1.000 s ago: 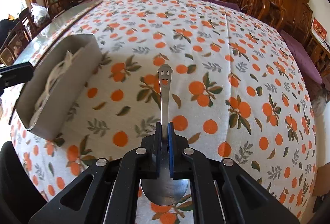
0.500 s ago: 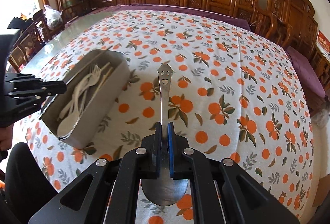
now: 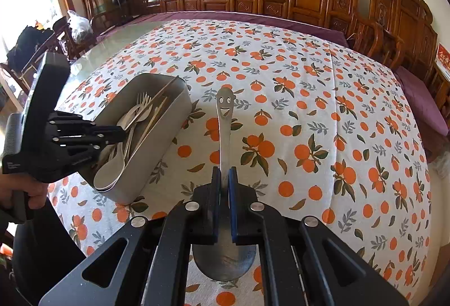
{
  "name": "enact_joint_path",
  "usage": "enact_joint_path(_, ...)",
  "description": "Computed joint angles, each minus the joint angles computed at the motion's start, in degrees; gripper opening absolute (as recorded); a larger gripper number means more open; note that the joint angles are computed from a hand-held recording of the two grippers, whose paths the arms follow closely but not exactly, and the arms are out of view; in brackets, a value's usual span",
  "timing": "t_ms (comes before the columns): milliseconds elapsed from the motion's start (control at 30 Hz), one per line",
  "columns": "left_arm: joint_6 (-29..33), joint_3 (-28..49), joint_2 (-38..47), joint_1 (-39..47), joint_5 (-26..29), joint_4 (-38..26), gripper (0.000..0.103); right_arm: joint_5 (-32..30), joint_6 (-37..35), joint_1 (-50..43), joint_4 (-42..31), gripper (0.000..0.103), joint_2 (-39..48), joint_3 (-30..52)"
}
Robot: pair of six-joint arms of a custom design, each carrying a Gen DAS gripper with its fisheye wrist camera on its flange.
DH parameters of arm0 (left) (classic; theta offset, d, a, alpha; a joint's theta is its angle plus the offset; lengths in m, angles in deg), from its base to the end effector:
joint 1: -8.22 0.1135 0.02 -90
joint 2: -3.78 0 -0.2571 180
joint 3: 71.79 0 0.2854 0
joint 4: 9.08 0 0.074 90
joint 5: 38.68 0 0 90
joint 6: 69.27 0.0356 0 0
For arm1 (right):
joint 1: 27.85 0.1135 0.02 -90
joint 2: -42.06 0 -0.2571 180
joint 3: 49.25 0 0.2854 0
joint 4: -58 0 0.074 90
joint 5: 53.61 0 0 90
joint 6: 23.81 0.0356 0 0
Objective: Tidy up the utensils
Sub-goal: 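Carry the chopstick into the tray and open the left gripper while the right holds the spoon, then lower the steel spoon into the grey tray and open the right gripper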
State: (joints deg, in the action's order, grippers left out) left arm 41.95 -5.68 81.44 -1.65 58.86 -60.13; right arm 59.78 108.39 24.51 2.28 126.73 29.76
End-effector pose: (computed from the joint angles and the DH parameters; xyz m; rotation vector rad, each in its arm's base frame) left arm 0.2898 -0.0552 0.2105 0.7515 2.5428 -0.1099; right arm 0.2135 0.2537 0.2477 -0.0902 2.5100 0.1178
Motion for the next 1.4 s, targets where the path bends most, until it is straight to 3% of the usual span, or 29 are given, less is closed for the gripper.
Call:
enact_joint_path(467, 1.0, 0.1, -1.9, 1.4, 1.4, -2.5, 0.005, 0.0, -0.4, 1.1, 0.4, 0.007, 2.7, 3.2)
enact_joint_path(600, 1.6, 0.4, -3.8, 3.1, 2.8, -3.4, 0.017, -0.4, -1.1, 1.3, 0.5, 0.007, 4.7, 5.7)
enact_joint_path(667, 2.2, 0.6, -4.7, 4.2, 3.7, -4.0, 0.017, -0.5, -1.3, 1.4, 0.7, 0.007, 6.0, 7.3)
enact_joint_path(800, 3.8, 1.5, -6.5, 7.7, 6.1, -5.6, 0.022, -1.0, -2.1, 1.7, 0.9, 0.007, 9.7, 11.6)
enact_joint_path(1400, 10.1, 7.1, -5.1, 21.8, 14.6, -10.2, 0.024, -4.8, -4.4, 2.1, -0.9, 0.007, 28.4, 34.2)
